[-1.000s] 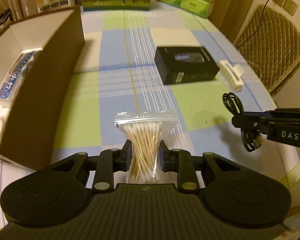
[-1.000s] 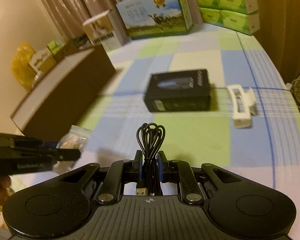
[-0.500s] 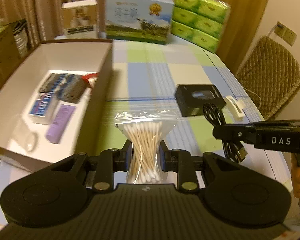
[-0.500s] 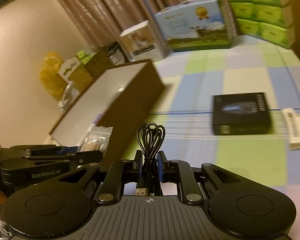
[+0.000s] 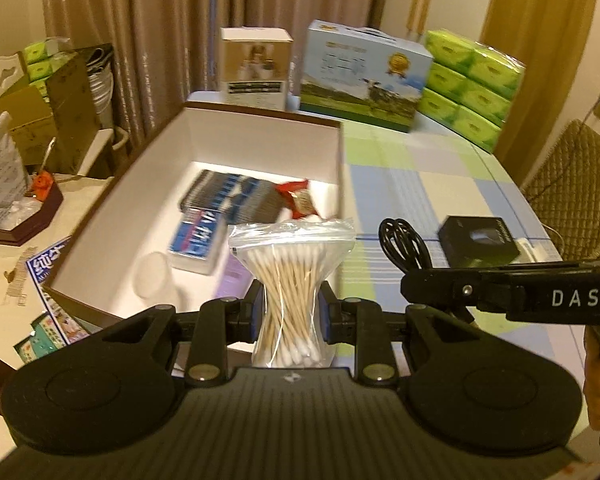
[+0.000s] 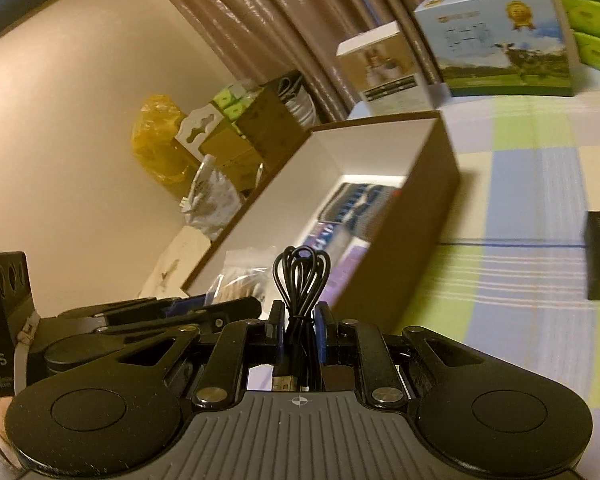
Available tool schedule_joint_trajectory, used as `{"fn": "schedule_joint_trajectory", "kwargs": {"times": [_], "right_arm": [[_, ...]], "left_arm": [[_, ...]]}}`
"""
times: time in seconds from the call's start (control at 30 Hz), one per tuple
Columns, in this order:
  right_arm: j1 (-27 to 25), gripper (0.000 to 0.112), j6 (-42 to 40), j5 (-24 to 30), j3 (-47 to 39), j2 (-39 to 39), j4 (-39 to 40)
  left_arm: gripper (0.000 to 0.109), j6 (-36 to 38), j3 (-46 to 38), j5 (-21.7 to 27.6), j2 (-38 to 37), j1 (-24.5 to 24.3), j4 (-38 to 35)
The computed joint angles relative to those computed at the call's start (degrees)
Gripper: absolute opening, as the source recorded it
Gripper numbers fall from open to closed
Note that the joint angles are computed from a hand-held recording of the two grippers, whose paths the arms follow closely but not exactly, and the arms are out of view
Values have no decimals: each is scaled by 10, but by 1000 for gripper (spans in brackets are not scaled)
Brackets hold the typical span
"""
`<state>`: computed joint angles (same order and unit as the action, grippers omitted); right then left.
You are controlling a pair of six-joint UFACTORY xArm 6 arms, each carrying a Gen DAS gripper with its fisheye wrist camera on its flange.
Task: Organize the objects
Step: 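Carry the cotton swab bag and black cable over the box with both tools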
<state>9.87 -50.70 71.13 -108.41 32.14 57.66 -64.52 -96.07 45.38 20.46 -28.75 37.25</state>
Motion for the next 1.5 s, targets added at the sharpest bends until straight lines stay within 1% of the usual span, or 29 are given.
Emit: {"fn": "schedule_joint_trajectory", "kwargs": {"times": [0.27, 0.57, 0.8, 1.17, 1.5], "right_arm": [[50, 12, 37, -73, 1, 10, -13], [85, 12, 74, -142, 2, 24, -58], [103, 12, 92, -183, 9, 26, -97], [117, 12, 94, -215, 16, 27, -125], [121, 12, 120, -216, -17, 51, -141]], "left_arm": [[22, 34, 48, -39, -27, 46, -9], [22, 105, 56, -82, -17, 80, -56], [22, 146, 51, -98, -2, 94, -95], [22, 179, 52, -111, 6, 105, -127], [22, 198, 41, -113, 17, 109, -142]]}}
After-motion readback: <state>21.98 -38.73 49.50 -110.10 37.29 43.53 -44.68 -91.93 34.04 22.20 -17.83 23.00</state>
